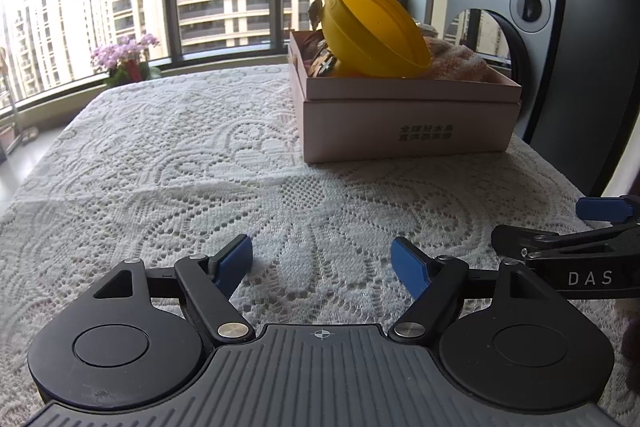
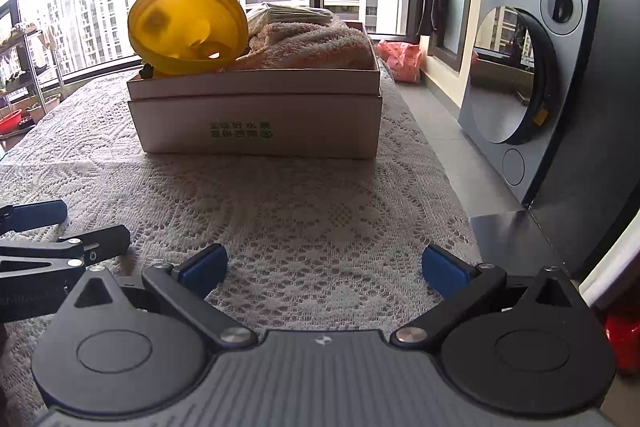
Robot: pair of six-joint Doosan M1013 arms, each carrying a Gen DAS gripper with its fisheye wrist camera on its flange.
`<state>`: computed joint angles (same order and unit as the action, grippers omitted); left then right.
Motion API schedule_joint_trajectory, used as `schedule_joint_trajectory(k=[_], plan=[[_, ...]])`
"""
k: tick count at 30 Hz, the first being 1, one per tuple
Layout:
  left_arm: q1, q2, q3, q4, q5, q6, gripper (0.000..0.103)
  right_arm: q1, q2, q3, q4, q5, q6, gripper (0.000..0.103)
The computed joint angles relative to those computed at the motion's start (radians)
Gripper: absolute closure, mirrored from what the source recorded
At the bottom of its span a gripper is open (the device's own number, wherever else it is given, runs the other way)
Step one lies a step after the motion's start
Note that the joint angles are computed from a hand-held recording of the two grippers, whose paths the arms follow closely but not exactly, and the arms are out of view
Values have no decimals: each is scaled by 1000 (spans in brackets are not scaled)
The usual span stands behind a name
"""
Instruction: Organize soft objects
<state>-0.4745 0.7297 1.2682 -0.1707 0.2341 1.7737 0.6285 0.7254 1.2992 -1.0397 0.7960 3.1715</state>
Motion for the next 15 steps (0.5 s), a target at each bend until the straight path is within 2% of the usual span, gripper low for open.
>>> schedule_joint_trajectory(k=[5,15], plan=[[-3,0,0,43,-2,-41,21,8,12,-20,0,50,26,0],[-4,0,-1,54,-1,-50,21,8,13,-20,-1,50,27,0]])
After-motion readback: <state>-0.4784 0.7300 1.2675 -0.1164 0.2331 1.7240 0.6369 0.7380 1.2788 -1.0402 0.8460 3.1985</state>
